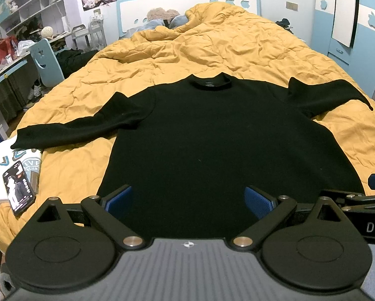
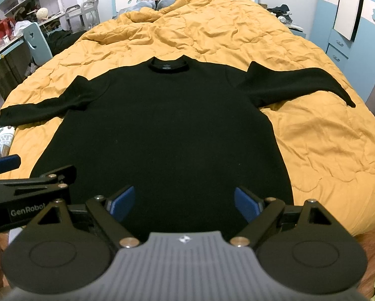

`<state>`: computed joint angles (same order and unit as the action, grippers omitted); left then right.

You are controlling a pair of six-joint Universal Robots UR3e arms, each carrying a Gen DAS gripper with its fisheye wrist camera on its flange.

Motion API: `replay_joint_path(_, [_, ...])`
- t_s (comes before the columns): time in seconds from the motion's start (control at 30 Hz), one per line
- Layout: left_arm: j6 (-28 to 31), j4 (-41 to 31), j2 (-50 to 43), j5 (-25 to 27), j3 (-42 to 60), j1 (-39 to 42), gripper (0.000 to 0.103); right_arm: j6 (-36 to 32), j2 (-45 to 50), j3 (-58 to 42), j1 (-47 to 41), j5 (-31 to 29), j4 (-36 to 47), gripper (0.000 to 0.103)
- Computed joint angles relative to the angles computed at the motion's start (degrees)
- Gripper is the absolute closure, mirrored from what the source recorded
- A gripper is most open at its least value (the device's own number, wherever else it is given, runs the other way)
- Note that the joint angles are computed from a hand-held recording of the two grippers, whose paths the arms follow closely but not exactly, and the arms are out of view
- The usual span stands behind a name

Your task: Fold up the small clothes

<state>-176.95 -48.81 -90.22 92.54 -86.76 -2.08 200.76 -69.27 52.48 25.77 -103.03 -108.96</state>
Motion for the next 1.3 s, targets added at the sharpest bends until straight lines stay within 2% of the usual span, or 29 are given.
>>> replay_joint_path(1.0, [-1.3,-0.6,-1.5,0.5,1.5,-1.4,0.000,0.1,0.2,0.2,0.2,1.0,0.0,0.021])
replay_joint_path(1.3, [-1.5,1.3,-3.6,-3.6,2.7,3.0,0.000,-2.1,0.0,2.6,-2.3,2.9,-4.2,0.021])
